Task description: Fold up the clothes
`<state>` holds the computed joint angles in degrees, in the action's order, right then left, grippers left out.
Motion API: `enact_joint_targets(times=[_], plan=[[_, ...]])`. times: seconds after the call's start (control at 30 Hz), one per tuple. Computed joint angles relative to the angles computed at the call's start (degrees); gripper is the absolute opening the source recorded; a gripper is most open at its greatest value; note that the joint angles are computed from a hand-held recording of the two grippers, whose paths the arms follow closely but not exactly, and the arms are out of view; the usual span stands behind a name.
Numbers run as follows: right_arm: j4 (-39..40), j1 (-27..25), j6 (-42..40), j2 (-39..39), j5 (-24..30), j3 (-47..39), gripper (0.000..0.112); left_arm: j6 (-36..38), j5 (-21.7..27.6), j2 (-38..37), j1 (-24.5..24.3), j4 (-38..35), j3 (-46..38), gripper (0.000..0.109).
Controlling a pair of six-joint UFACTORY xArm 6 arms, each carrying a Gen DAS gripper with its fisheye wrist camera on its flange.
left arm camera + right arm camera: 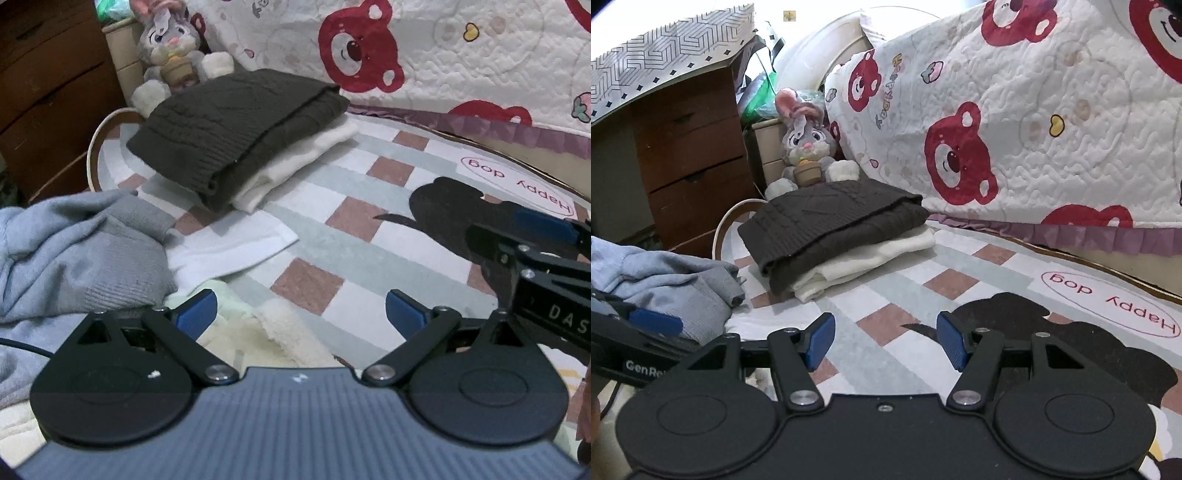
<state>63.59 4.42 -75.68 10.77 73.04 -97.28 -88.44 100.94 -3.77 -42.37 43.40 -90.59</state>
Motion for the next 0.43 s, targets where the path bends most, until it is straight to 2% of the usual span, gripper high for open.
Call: enact_joint_targets(times=[0.43], plan=[[-2.1, 0.5, 0.1, -0.3, -0.7, 0.5, 0.067, 0.9, 0.6, 0.2, 0.2, -0.3, -0.1, 0.103]])
